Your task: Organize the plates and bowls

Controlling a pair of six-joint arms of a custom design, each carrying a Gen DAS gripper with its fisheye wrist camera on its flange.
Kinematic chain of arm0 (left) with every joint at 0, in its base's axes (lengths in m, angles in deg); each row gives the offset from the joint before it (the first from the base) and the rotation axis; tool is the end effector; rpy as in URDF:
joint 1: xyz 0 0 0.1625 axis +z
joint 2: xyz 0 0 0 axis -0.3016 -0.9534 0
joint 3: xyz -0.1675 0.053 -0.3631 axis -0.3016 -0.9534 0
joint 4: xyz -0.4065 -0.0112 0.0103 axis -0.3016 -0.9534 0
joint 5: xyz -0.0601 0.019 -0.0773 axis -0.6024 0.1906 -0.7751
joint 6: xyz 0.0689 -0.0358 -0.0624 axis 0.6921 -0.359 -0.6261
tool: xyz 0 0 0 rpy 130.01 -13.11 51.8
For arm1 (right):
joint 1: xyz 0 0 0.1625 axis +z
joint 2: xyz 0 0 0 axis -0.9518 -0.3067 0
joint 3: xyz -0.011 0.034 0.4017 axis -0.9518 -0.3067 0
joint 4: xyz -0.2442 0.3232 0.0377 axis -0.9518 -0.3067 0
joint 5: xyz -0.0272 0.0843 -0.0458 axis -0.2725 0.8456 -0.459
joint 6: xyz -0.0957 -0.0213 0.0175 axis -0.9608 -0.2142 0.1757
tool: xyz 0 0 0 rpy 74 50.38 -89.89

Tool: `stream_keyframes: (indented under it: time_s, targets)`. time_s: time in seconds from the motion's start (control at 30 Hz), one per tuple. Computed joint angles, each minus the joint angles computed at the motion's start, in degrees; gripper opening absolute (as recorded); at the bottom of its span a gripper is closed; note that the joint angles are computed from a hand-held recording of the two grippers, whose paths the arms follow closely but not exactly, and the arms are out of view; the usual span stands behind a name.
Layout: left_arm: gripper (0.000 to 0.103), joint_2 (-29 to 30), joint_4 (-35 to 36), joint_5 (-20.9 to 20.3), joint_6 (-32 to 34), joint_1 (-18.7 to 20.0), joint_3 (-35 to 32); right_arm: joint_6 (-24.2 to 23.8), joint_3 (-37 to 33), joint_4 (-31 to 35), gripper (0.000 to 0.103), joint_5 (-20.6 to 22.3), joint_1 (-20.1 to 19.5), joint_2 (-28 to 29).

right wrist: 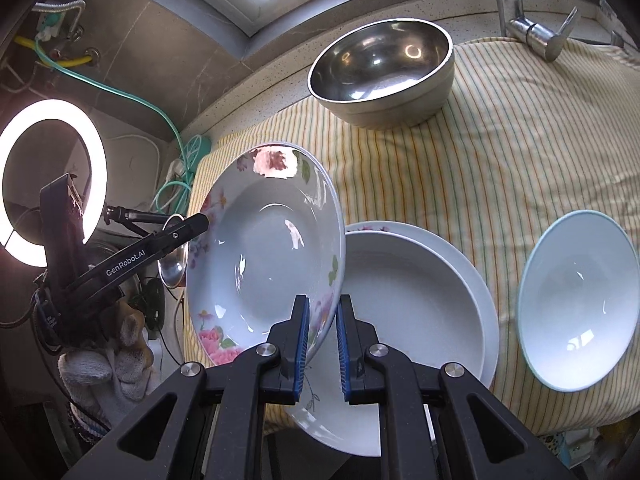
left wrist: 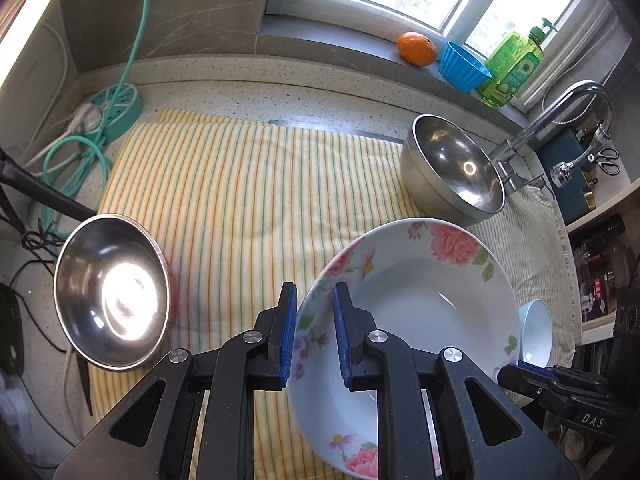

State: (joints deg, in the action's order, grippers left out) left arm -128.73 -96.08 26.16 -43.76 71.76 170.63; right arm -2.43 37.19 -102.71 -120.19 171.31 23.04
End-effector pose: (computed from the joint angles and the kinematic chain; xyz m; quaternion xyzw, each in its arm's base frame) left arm -0.1806 -0.5733 0.2011 0.1177 0.9491 -0.1623 0.2431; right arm 0.1851 -0.5107 0.1399 -0.0140 -0.9781 0.1532 0.1401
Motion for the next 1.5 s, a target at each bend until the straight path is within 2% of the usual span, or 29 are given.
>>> stream_keyframes:
  time_s: [0.6, 1.5]
  targets:
    - [0.016, 0.1, -2.8, -2.1, -2.7, -3.2, 5.3, 0.0, 8.8, -1.5, 0.012, -0.3, -3.7, -6.3]
    - [0.016, 1.4, -1.2, -2.4, -4.7, -3.7, 6.2, -0.6, 10.5, -0.9, 0.012, -0.9, -5.1, -7.0]
